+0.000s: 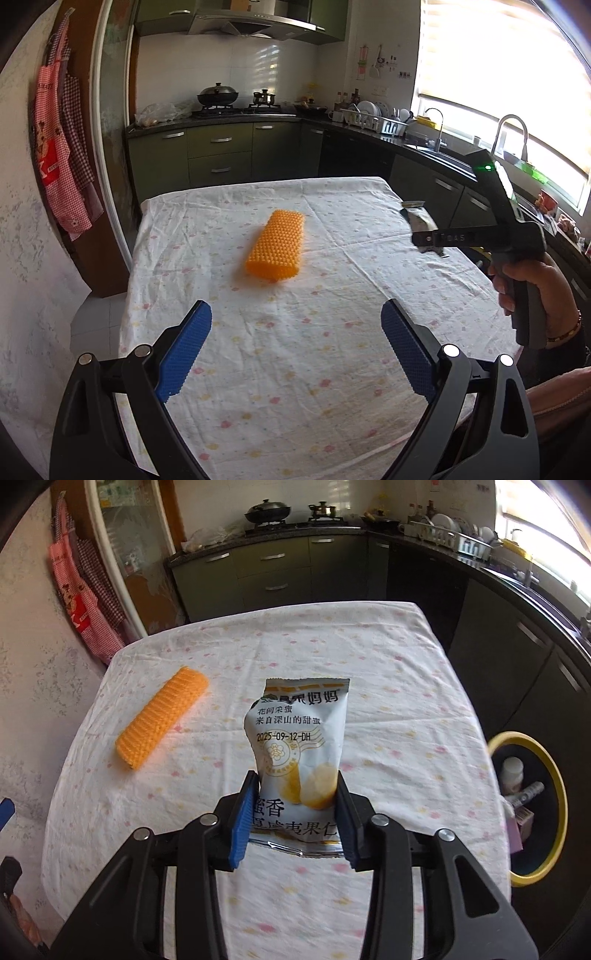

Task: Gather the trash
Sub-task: 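Carry the wrapper over the bin and open the right gripper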

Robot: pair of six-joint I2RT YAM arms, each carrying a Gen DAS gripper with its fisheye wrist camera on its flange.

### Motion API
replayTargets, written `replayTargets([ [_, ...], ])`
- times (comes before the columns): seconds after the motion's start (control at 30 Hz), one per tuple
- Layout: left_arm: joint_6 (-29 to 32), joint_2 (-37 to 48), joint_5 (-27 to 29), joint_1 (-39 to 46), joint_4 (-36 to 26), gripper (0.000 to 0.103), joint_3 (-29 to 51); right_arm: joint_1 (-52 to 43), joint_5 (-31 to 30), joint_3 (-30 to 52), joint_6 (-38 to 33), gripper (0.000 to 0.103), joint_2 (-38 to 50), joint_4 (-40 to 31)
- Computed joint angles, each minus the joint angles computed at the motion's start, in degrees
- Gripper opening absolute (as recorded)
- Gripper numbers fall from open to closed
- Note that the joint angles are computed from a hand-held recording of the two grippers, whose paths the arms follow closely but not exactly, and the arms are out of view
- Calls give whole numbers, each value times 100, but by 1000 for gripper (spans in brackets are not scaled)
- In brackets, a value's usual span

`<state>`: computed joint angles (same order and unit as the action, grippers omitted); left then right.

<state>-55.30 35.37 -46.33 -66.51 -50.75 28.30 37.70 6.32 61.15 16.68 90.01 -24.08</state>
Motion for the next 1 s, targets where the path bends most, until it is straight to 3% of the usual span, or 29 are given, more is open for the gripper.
replayTargets([
  [0.2, 583, 776, 446, 343, 962, 92, 110, -1688, -184, -871, -626, 39, -905, -140],
  [0.43, 1084, 1734, 929, 777, 1899, 92, 329, -4046, -858, -938, -1528, 40, -164, 115],
  [0.5, 1200, 1989, 1017, 872, 2083, 92, 423, -4293, -783, -880, -1664, 45, 110, 311],
  [0.53, 1252, 2085, 1069, 916, 2149, 92, 459, -4358, -708, -887, -1657, 60, 201, 438],
  [0.57, 1308, 2191, 1123, 968, 2215, 92, 500, -4468, -676, -936, -1596, 65, 262, 625],
  [0.8, 1741, 2729, 1459, 1362, 2594, 92, 640, -4665, -1246, -1439, -1572, 65, -31, 1074],
  [1.0, 2740, 2994, 2212, 2487, 3001, 92, 668, -4432, -1463, -1731, -1479, 65, -689, 1032],
])
